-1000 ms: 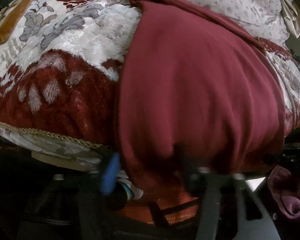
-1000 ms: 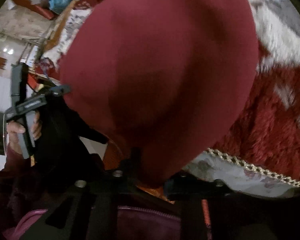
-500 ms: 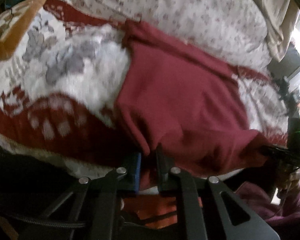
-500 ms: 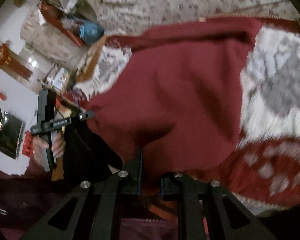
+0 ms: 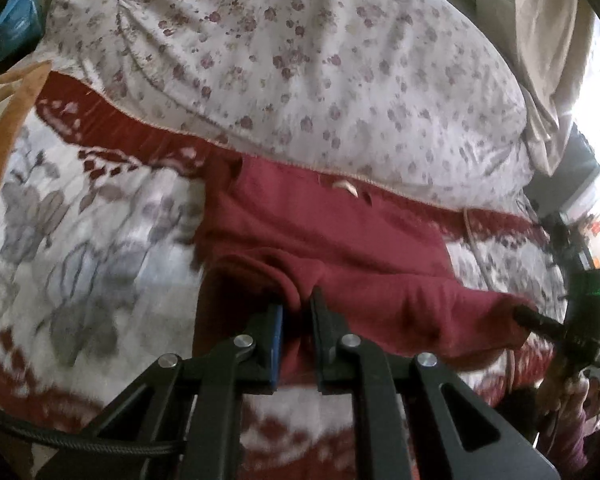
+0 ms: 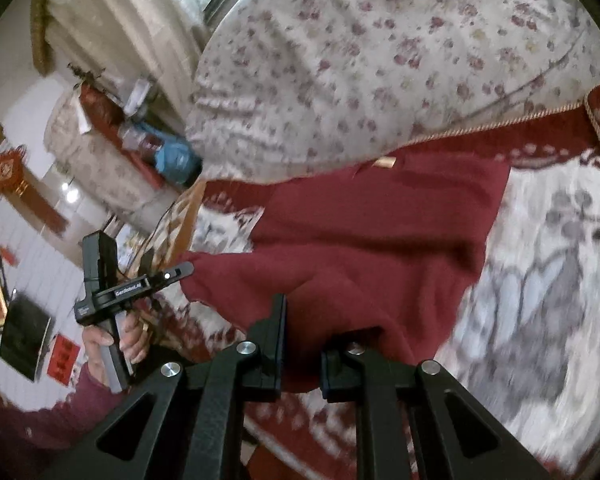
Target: Fold small clothes
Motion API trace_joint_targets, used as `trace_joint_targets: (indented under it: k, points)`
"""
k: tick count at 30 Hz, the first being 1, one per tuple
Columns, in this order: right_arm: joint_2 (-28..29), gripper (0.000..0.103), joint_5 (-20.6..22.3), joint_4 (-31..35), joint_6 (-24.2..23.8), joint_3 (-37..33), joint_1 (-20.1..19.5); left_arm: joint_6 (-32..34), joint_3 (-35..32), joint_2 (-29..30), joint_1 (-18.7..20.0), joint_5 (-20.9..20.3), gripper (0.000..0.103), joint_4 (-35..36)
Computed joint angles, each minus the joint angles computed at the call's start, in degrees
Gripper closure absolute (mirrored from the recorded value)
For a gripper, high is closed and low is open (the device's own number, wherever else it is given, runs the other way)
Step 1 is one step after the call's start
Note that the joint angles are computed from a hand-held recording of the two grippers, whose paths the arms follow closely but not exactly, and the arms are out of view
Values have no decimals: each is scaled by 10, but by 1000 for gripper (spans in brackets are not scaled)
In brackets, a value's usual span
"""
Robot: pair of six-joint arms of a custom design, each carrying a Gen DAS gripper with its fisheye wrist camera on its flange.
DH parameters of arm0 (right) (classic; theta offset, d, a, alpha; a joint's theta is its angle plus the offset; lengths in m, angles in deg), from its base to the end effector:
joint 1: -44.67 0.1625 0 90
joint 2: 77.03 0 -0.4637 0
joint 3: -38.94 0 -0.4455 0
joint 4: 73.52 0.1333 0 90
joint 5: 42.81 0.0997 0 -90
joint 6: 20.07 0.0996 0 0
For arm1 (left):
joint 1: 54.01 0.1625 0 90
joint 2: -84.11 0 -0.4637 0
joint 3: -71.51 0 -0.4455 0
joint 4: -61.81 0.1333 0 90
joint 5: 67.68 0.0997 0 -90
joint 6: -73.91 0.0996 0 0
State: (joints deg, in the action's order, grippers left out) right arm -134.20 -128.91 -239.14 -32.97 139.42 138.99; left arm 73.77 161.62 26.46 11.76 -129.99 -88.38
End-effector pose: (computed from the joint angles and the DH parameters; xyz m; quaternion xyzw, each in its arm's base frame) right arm 0.1934 -0.7004 0.2159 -0.1531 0.9477 -0.2797 0.0118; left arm -0.1454 -0.7606 0.2835 0.1406 0.9339 -0.2765 0.1780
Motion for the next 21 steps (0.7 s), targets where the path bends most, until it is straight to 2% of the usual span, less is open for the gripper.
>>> trace_joint_targets:
  k: [11,13,14,16,17,18,20,21]
  points:
    - [103,89,-24,66,39,-181,-19,-9,-206,140,38,-11,92,80]
    - [127,89,-39,86,47,-219,-24,-6,-239,163,44,-12,90,94]
    - [138,87,-42,98,57,-236,-28,-7,-251,171,47,-13,88,100]
    - [160,77,-60,113,85,-268,-34,-14,-269,182,56,-24,72,103]
    - [166,66,-71,118,81,-277,-34,-16,-272,184,60,-30,54,94]
    - [168,59,-75,116,70,-282,-34,-16,-272,184,62,-32,46,85]
    - [163,43,-81,82,61,-272,-32,-14,-269,179,62,-35,42,73]
    - [154,41,-81,46,62,-257,-32,-9,-263,174,61,-32,40,58]
